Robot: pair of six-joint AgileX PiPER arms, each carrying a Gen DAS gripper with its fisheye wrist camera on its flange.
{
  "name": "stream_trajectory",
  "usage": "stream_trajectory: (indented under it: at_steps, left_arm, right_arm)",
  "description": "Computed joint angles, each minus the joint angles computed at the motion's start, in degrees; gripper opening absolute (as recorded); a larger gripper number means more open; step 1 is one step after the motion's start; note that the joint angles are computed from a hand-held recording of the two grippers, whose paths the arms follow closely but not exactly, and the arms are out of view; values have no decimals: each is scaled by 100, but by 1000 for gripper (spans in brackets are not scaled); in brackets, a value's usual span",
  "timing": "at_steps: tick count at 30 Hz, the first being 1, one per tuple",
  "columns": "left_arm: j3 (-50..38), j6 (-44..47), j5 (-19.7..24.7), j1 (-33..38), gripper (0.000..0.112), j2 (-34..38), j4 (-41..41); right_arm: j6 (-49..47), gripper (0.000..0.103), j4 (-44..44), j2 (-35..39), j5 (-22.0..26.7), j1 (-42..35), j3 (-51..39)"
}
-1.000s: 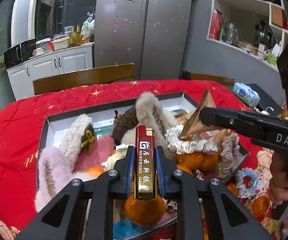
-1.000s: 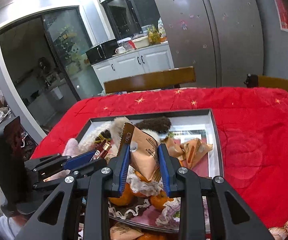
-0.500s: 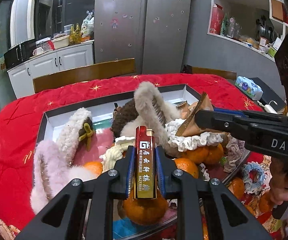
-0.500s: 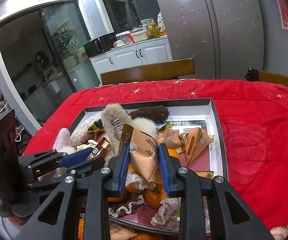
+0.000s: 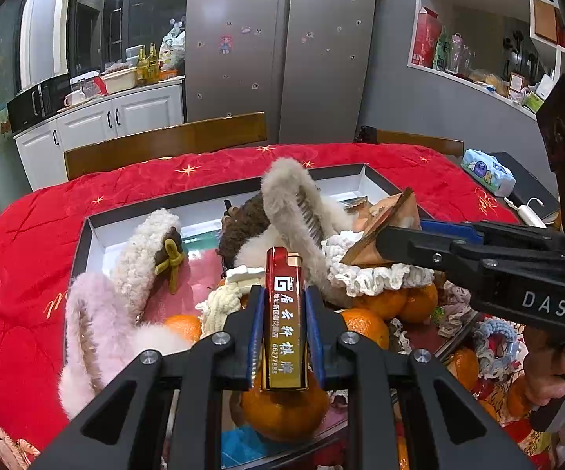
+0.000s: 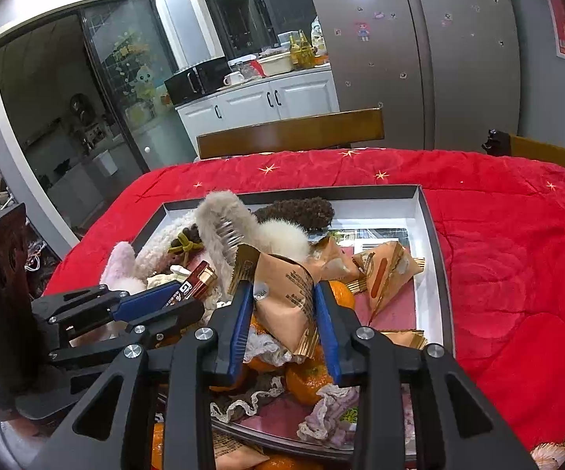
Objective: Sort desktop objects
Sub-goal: 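Open both tools to release the gold box and packet into the tray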
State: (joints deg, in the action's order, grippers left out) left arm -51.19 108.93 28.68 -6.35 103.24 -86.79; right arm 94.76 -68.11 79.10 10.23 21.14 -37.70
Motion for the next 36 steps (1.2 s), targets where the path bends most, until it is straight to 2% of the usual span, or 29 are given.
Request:
stream_trajectory:
  at_steps: [4, 11, 13, 15, 16, 17, 18, 19, 22, 24, 25, 26, 28, 36]
  left_arm:
    - [-39, -155, -73, -29, 22, 33, 90]
    - [14, -32, -218, -127, 22, -24, 46]
    - [23, -9, -316, -174, 29, -53, 102]
    - [24, -131, -345, -189, 55, -90, 208]
    - [45, -56, -385, -195, 62, -132, 119]
    - [61, -58, -368, -191, 77, -161, 130]
    - [39, -187, -338, -181, 97, -173, 250]
    - [-8, -483, -276, -160, 103, -175, 497]
    - [11, -636, -146, -128, 103, -243, 619]
    - [79, -383, -150, -133, 103, -296, 432]
    - [89, -321, -160, -138, 103, -325, 399]
    - [103, -276, -162, -136, 103, -343, 367]
    - [108, -272, -120, -112, 103, -372, 366]
    - [31, -523, -72, -23, 103, -453, 471]
  right_arm:
    - [4, 34, 14, -5, -63, -51, 20]
    - [-932, 38, 889, -20, -117, -116, -18]
    - [-1077, 40, 1055, -8, -84, -106, -34]
    - [-1134, 44, 1107, -10, -35, -74, -50]
    - [-1278, 50, 1245, -28, -47, -76, -55]
    - [-1340, 57, 1317, -58, -43, -64, -53]
    - [-1424, 60, 1411, -91, -36, -53, -61]
    - [-1481, 64, 1474, -150, -45, -40, -54]
    - [-1815, 70, 1795, -306, 40, 45, -87]
    - [-2017, 80, 1937, -313, 178, 136, -175]
    - [-1922, 94, 1842, -345, 248, 197, -193]
    - [-1723, 103, 1648, -390, 256, 240, -180]
    - [-1539, 103, 1475, -474, 258, 295, -155]
    - [-1987, 103, 1898, -603, 450, 344, -246]
